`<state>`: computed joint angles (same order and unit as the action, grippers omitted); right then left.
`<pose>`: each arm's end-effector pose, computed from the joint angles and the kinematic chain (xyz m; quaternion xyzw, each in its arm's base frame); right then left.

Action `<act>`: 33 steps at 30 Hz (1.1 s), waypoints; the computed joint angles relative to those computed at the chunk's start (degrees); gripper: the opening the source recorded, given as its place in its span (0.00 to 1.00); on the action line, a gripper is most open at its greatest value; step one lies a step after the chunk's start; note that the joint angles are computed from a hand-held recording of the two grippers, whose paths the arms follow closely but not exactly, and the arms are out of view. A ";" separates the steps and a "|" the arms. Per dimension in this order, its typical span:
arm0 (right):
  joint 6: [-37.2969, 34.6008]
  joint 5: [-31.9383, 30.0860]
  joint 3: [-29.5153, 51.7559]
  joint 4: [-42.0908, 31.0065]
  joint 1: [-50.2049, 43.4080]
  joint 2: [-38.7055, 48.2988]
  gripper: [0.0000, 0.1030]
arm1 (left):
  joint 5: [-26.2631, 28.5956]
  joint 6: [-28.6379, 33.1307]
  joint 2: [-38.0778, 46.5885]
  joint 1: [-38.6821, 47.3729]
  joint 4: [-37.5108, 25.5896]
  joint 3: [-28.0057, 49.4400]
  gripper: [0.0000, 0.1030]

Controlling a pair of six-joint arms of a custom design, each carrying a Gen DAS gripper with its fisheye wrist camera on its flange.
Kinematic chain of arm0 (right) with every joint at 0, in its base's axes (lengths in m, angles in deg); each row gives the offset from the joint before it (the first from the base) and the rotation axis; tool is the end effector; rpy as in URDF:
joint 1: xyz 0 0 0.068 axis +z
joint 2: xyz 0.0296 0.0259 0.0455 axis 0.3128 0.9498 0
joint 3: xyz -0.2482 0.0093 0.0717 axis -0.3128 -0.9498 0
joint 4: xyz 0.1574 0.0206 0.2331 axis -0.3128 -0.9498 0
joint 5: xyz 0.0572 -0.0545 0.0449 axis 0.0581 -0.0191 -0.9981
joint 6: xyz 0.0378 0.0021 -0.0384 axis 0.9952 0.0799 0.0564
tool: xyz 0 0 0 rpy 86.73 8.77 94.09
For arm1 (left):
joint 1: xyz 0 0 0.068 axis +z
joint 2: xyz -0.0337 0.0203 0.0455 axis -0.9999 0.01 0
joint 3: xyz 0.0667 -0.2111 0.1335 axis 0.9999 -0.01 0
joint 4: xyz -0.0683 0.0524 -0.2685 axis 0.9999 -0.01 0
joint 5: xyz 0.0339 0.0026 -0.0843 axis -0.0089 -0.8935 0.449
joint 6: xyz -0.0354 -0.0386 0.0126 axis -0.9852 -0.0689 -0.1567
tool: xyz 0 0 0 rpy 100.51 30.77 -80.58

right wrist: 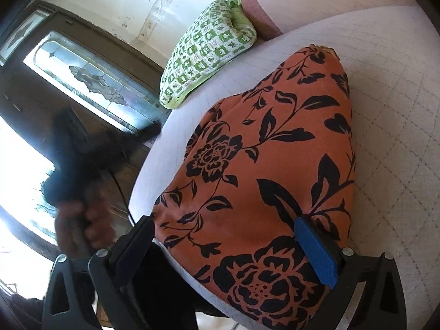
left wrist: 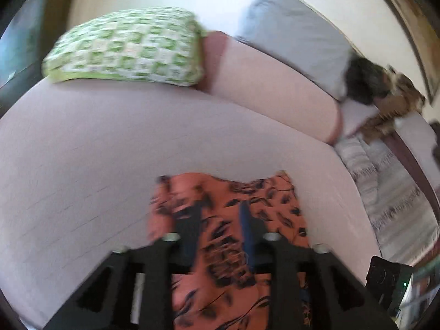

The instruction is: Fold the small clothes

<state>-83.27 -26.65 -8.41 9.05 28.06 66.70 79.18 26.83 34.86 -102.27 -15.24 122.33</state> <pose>0.2892 0.0776 0.1965 -0.1797 0.8696 0.4220 0.1825 0.2656 -0.0601 0.3064 -0.1511 0.9095 -0.1405 0.3608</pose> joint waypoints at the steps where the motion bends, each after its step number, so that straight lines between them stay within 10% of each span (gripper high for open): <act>1: -0.16 0.76 -0.23 0.08 0.44 -0.57 1.00 | 2.31 0.83 6.25 1.57 -1.39 2.22 0.35; 3: -1.26 1.34 -0.41 -0.53 0.62 -1.19 0.99 | 1.03 0.46 14.01 2.95 -3.83 2.71 0.10; 5: -1.84 0.76 0.02 -1.65 0.23 -1.05 0.99 | 7.31 -1.33 13.12 8.22 0.59 -2.10 0.11; 8: -4.18 -0.92 1.70 -5.78 -1.18 -0.34 0.99 | 0.24 0.78 12.48 5.43 -3.33 1.34 0.03; 13: -3.11 -1.79 2.91 -8.03 -3.00 -0.55 0.99 | 2.00 1.20 11.92 7.78 -1.48 -1.27 0.07; 19: 3.45 -3.56 2.94 -4.14 -11.10 -3.22 0.99 | -10.79 5.86 3.16 -2.52 -2.83 2.64 0.06; 32: 20.55 -8.15 26.23 -4.29 -9.68 29.61 0.99 | -15.46 10.51 12.72 -4.01 3.60 -5.03 0.03; 33: 20.27 -8.05 27.15 -3.82 -8.74 30.04 0.74 | -14.40 10.55 11.62 -2.83 3.77 -5.73 0.03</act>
<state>-63.00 -34.70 18.74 5.23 19.32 96.75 64.78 37.38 46.48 -105.11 -11.46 116.60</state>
